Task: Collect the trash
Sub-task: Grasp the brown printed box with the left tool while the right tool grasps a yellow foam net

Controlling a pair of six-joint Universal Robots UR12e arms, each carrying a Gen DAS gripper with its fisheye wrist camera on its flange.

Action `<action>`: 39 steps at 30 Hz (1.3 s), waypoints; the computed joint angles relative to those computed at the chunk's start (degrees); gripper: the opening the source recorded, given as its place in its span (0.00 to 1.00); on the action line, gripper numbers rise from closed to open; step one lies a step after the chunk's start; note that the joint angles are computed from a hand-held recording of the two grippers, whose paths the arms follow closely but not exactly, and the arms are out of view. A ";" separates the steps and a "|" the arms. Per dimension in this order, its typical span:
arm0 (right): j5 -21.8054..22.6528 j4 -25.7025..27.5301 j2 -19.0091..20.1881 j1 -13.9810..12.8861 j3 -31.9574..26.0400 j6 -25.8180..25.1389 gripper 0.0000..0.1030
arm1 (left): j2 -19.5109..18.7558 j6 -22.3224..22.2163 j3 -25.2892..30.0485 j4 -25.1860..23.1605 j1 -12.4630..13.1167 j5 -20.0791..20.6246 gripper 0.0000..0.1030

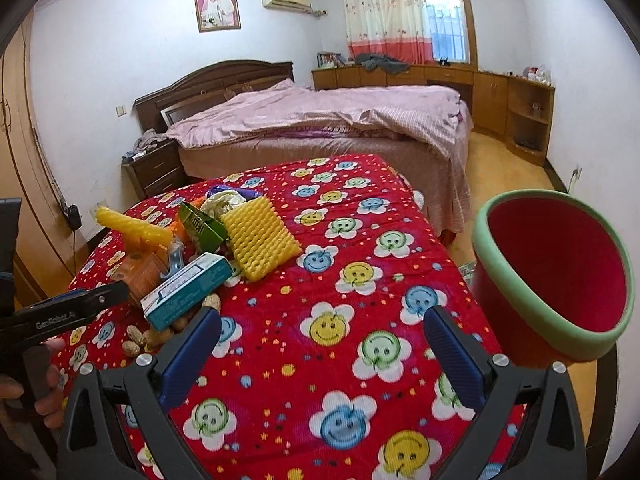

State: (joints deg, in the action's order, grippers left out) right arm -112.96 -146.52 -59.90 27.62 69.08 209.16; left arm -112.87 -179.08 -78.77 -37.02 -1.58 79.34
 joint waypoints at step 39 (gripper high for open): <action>10.42 21.71 14.02 -3.60 -24.95 -2.69 0.66 | -2.70 2.89 4.08 -2.88 1.15 -8.12 0.47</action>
